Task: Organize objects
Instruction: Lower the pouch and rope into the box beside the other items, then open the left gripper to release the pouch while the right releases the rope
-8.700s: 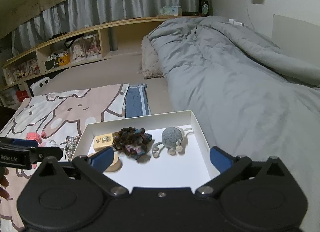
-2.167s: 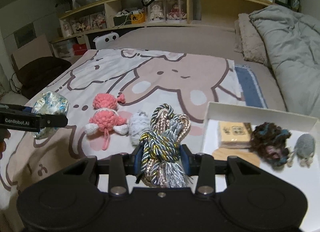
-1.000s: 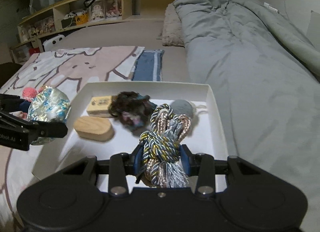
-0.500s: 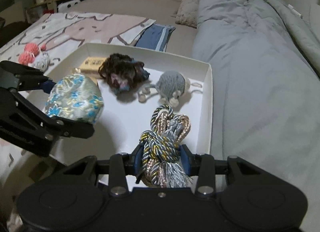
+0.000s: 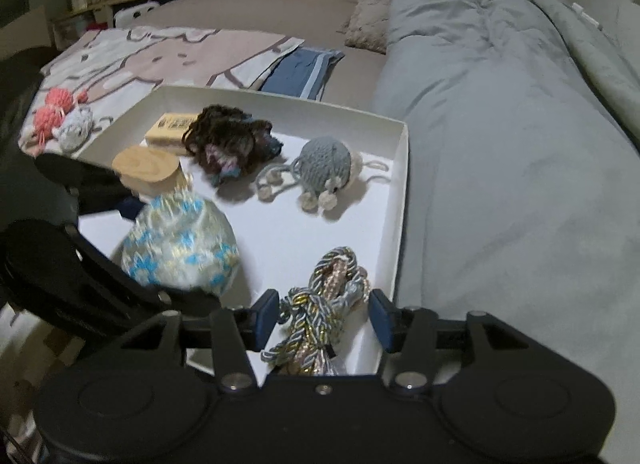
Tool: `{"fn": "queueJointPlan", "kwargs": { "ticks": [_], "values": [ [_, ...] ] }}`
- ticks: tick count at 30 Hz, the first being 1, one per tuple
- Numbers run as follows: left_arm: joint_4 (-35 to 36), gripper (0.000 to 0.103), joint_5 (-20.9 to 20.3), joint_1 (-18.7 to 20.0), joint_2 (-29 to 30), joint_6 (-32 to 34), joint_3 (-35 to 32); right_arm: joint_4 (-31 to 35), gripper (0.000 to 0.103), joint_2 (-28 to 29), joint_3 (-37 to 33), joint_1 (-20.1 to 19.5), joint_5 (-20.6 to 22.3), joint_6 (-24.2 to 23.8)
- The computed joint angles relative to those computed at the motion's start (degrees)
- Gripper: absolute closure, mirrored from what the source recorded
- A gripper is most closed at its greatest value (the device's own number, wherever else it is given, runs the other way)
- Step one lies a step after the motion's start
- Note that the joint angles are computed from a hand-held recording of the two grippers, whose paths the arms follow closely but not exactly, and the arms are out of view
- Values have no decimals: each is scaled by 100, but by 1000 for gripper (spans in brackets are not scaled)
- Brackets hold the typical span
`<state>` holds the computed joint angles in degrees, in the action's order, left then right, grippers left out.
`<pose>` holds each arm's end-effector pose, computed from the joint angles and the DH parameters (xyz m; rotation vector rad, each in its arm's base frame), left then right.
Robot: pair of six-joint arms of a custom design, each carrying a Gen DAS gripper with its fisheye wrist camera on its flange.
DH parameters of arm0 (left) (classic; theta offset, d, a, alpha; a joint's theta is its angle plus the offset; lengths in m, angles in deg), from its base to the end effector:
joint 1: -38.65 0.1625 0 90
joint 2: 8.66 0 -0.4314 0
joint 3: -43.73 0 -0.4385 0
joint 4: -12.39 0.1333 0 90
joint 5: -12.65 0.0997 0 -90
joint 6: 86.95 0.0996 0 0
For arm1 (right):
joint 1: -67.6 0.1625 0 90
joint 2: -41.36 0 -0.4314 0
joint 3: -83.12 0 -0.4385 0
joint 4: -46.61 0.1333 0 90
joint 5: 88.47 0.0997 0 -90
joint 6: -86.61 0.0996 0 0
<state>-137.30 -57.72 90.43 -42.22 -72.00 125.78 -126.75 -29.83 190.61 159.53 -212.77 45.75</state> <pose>-0.3430 -0.7051 0.0000 1.2203 2.5455 -0.3695 0.0980 -0.6177 0.3282 0.5357 -2.1905 0.6877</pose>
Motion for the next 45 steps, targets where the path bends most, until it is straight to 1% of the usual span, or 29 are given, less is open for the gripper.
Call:
{"fn": "queueJointPlan", "kwargs": {
  "ticks": [2,5,8,11,21,26,30,33,41,45],
  "values": [
    [-24,21,-146,13,23,-12,-22,14,57,-41,7,-6,59,80],
    [13,20,-230,-14,53,-2,-51,7,58,-87,31,-7,106,163],
    [-48,12,-247,-40,52,74,-32,-8,58,-119,65,1,98,187],
    [-20,11,-260,-52,1,19,-3,13,58,-142,90,4,68,281],
    [162,11,-70,-133,-292,49,159,-93,58,-215,239,89,-19,703],
    [203,11,54,-149,-509,-110,301,-169,58,-272,318,167,7,1056],
    [208,12,133,-154,-681,-213,409,-273,58,-313,415,246,-9,1213],
    [148,12,185,-163,-818,-275,507,-367,58,-332,486,326,-65,1342],
    [-21,11,236,-201,-1176,-428,800,-853,53,-370,687,561,-390,1830],
    [-113,8,286,-226,-1358,-520,966,-950,52,-397,789,673,-582,2014]
  ]
}}
